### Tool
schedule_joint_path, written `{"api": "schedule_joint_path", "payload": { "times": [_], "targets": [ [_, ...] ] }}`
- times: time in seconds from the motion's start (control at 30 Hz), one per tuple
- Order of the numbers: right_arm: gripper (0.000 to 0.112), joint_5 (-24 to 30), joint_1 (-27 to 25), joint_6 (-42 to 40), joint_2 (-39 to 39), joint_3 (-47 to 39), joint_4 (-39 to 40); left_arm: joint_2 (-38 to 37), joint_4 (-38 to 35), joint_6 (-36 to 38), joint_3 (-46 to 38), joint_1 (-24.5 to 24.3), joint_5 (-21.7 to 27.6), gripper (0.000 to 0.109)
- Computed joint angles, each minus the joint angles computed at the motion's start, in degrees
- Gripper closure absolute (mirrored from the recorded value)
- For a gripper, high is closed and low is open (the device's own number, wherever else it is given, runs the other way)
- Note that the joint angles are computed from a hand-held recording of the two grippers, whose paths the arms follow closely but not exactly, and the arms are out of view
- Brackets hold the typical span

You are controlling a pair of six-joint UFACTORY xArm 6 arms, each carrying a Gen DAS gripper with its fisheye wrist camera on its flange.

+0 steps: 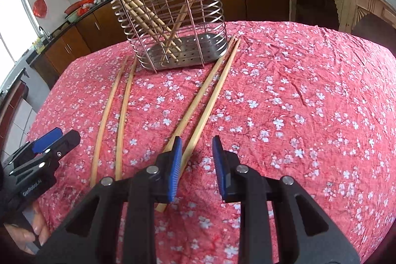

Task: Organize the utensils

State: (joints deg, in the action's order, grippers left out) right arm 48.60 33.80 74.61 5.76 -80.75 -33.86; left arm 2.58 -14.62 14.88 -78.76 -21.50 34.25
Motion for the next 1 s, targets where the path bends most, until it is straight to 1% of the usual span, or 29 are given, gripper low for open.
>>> {"api": "schedule_joint_path", "payload": {
  "times": [0.07,0.13,0.17,0.2,0.23,0.27,0.3,0.33,0.37,0.43,0.5,0.57,0.63,0.7,0.77,0.83,0.87,0.9,0.93,0.97,1.0],
  "targets": [
    [0.086,0.79,0.14,-0.86,1.13,-0.91,0.24,-0.28,1.34,-0.6,1.21,-0.68,-0.52,0.045],
    [0.086,1.43,0.5,-0.68,1.02,-0.58,-1.26,-0.09,2.99,-1.37,1.27,-1.24,0.3,0.051],
    [0.088,1.98,0.61,-0.85,1.31,-0.98,-1.6,0.03,3.83,-1.95,1.24,-1.45,0.54,0.056],
    [0.09,2.97,0.78,-0.87,1.62,-1.46,-2.02,0.65,5.66,-3.41,0.7,-1.75,1.22,0.064],
    [0.101,4.24,1.05,-0.85,1.86,-1.88,-2.46,0.91,6.23,-4.02,0.39,-1.8,1.88,0.071],
    [0.102,4.82,1.03,-0.74,1.7,-1.75,-2.79,1.38,5.79,-4.13,-0.16,-1.67,2.78,0.073],
    [0.102,4.56,0.72,-0.31,1.12,-1.01,-2.77,1.83,7.75,-6.08,-0.54,-1.64,2.82,0.083],
    [0.103,4.61,0.12,0.51,-0.04,0.33,-2.81,1.98,8.87,-6.75,-0.66,-1.52,2.64,0.09],
    [0.104,5.1,-0.37,1.11,-0.79,1.07,-2.94,2.46,8.97,-6.74,-1.27,-1.22,2.85,0.092],
    [0.105,5.62,-1.78,2.52,-3.1,3.65,-3.42,3.78,8.66,-6.87,-3.15,-0.33,3.93,0.1],
    [0.105,7.08,-3.06,3.74,-5.1,5.71,-4.28,5.81,8.09,-6.73,-6.21,1.08,5.69,0.101],
    [0.105,8.3,-4.75,4.87,-7.07,7.92,-5.47,8.79,10.65,-8.03,-9.88,2.53,6.13,0.101],
    [0.105,9.25,-6.49,6.3,-9.12,10.1,-6.4,11.31,11.55,-7.69,-12.98,3.57,6.35,0.101],
    [0.105,7.96,-8.21,7.55,-11.08,12.57,-6.85,14.14,9.38,-4.45,-17.0,4.63,7.94,0.101],
    [0.105,6.32,-9.12,8.19,-12.51,14.66,-7.12,15.58,6.53,-0.89,-19.09,5.29,8.94,0.101],
    [0.103,4.23,-9.62,8.39,-14.14,16.67,-6.51,15.2,5.25,0.46,-18.32,5.79,8.09,0.1],
    [0.098,3.46,-9.47,9.08,-15.18,17.83,-6.8,14.8,3.34,1.67,-17.71,6.2,7.9,0.1],
    [0.094,3.46,-9.06,9.4,-16.01,18.63,-7.0,13.82,0.71,3.44,-16.35,6.74,7.78,0.099],
    [0.085,4.05,-8.37,9.73,-17.06,19.45,-7.25,13.53,-0.26,4.46,-15.86,7.27,7.79,0.094],
    [0.082,4.7,-7.54,10.19,-17.69,19.92,-7.51,12.44,-1.02,5.3,-14.3,7.63,7.44,0.09],
    [0.082,5.08,-6.89,9.93,-18.24,20.39,-7.33,10.86,-1.96,6.53,-12.06,8.0,6.8,0.081]
  ]
}}
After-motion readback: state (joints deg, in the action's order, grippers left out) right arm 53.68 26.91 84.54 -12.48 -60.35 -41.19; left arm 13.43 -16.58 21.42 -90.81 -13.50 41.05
